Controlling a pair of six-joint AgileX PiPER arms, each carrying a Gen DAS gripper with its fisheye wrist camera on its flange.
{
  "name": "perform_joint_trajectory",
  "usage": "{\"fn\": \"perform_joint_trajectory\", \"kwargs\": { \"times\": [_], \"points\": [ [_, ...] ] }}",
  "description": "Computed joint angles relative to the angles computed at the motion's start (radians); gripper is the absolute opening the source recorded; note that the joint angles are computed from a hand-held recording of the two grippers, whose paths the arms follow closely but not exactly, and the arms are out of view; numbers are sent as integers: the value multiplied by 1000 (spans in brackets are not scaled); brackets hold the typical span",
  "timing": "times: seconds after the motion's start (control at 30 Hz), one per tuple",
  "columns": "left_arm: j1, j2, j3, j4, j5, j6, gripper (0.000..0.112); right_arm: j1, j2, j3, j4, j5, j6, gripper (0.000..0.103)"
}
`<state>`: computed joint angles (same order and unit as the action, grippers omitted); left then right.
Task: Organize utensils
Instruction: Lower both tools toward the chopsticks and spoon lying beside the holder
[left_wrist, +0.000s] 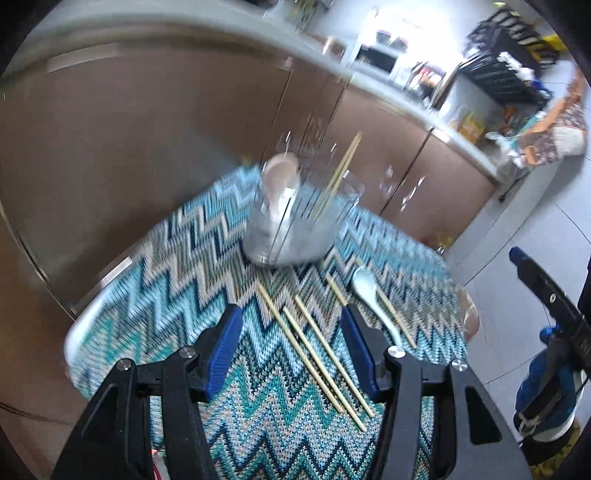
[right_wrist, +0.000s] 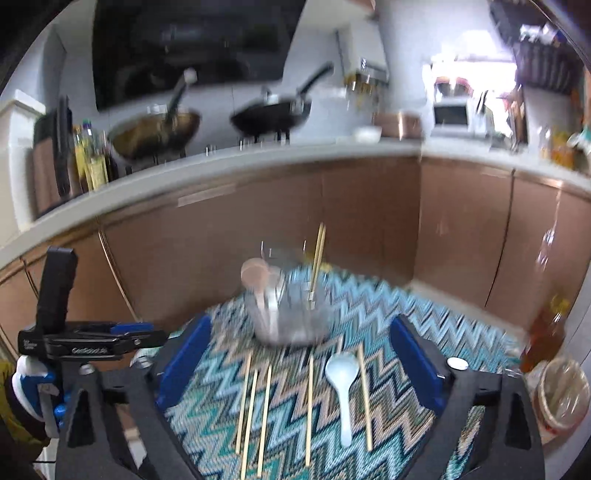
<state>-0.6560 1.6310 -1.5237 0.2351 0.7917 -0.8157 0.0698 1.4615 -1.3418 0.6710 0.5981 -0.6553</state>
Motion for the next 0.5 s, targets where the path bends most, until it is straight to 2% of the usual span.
{"fn": "perform_joint_trajectory", "kwargs": {
  "times": [0.13, 0.17, 0.33, 0.5],
  "points": [
    [88, 127, -84, -206, 14, 127, 53, 17, 174, -143, -91, 143, 88, 56],
    [106, 155, -101, -248, 19, 154, 51, 19, 212, -177, -103, 176, 99, 54],
    [167, 345, -273, -397, 113, 243, 32, 54, 441, -388, -174, 348, 154, 34],
    [196, 482, -431, -436, 195, 244, 19, 95, 624, -598, -226, 480, 194, 26]
  ]
}}
